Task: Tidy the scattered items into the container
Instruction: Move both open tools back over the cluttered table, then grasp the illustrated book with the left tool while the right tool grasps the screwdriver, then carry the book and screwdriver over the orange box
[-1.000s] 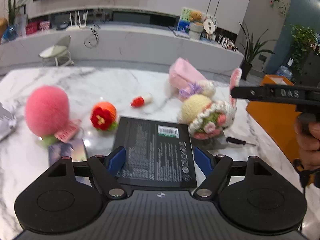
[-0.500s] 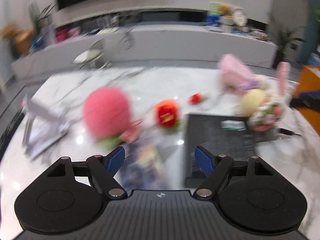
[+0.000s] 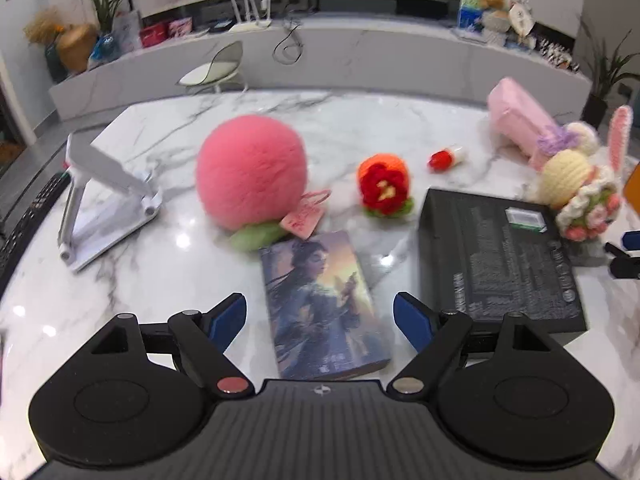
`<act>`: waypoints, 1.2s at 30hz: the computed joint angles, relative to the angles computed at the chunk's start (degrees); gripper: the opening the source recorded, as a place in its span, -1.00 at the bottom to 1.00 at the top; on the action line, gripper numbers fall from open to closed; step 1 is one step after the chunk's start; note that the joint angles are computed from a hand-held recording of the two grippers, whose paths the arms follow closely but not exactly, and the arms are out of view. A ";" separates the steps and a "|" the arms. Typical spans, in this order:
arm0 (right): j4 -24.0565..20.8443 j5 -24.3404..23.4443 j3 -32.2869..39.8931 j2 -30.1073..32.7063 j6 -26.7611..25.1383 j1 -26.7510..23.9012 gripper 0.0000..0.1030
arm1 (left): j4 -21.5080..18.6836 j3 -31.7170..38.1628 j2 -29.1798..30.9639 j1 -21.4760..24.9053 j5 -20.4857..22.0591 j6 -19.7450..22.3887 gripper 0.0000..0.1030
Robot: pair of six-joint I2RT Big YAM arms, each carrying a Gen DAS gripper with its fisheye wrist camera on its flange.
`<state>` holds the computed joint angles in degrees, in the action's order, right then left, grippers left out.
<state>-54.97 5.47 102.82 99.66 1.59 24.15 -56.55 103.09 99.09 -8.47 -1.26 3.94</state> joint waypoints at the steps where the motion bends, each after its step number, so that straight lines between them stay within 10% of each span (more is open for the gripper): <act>1: -0.07 0.13 -0.08 0.00 -0.26 0.00 -0.23 | -1.58 0.91 0.67 -0.10 -0.24 0.10 0.85; 14: -3.14 3.12 0.76 0.44 -4.49 0.41 -0.78 | -2.09 -0.07 0.34 0.01 1.87 -0.76 0.46; 36: -0.05 4.10 -5.05 -10.89 4.60 -1.13 -0.88 | 0.26 -11.22 -12.54 -0.03 2.83 -4.61 0.33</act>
<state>-55.01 9.58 97.77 88.77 6.19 23.03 -56.28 91.87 86.55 -8.50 1.57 -0.67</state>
